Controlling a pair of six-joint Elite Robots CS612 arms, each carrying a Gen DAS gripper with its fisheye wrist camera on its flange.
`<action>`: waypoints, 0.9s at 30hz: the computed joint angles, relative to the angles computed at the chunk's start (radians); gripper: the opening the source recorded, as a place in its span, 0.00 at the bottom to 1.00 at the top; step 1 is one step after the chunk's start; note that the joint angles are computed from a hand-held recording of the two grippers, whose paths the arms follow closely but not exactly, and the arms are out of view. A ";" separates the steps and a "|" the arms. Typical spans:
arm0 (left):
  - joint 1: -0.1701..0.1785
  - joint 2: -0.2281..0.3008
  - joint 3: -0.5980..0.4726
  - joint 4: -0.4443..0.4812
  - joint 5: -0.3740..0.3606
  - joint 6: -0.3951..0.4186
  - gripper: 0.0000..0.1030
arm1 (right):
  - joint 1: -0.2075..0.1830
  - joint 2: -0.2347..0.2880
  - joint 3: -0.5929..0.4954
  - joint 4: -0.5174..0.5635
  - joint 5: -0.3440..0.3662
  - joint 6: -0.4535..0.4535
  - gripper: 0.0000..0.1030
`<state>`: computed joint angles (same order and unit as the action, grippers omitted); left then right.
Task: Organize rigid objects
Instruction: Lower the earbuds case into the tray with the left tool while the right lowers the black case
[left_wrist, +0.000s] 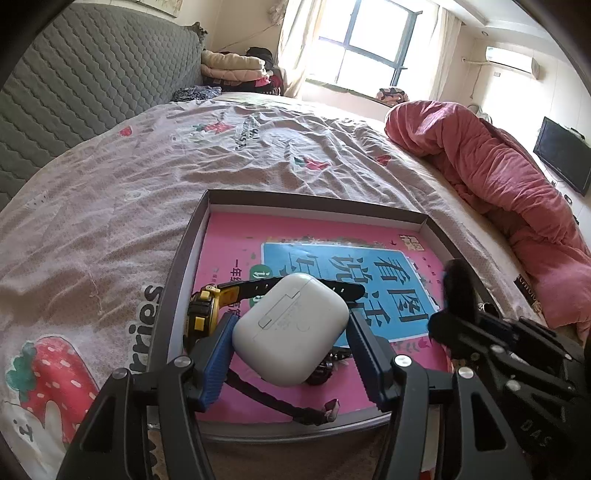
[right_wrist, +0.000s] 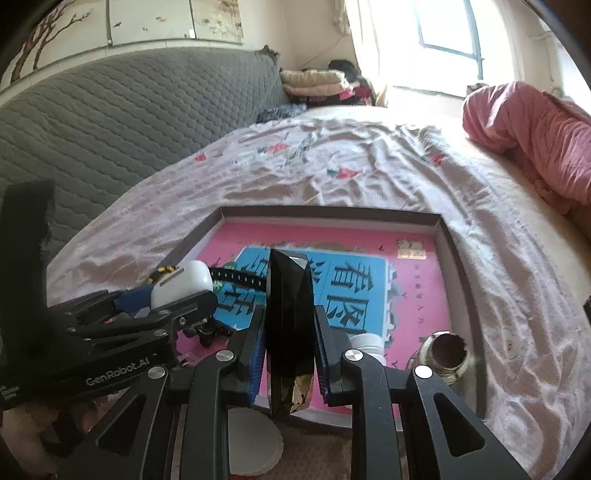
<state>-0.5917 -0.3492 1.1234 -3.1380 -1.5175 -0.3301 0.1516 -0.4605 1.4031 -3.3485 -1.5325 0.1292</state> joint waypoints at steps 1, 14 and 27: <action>-0.001 0.001 -0.002 0.003 0.004 0.005 0.58 | -0.001 0.001 -0.002 0.012 0.002 -0.001 0.23; -0.002 0.002 -0.003 0.009 -0.010 0.008 0.58 | -0.004 0.008 -0.025 0.094 0.021 -0.020 0.23; 0.000 0.002 -0.007 0.017 -0.006 0.007 0.58 | 0.005 0.011 -0.048 0.167 0.005 -0.108 0.23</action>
<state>-0.5912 -0.3475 1.1165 -3.1208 -1.5239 -0.3227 0.1569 -0.4499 1.3550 -3.1812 -1.5274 0.0211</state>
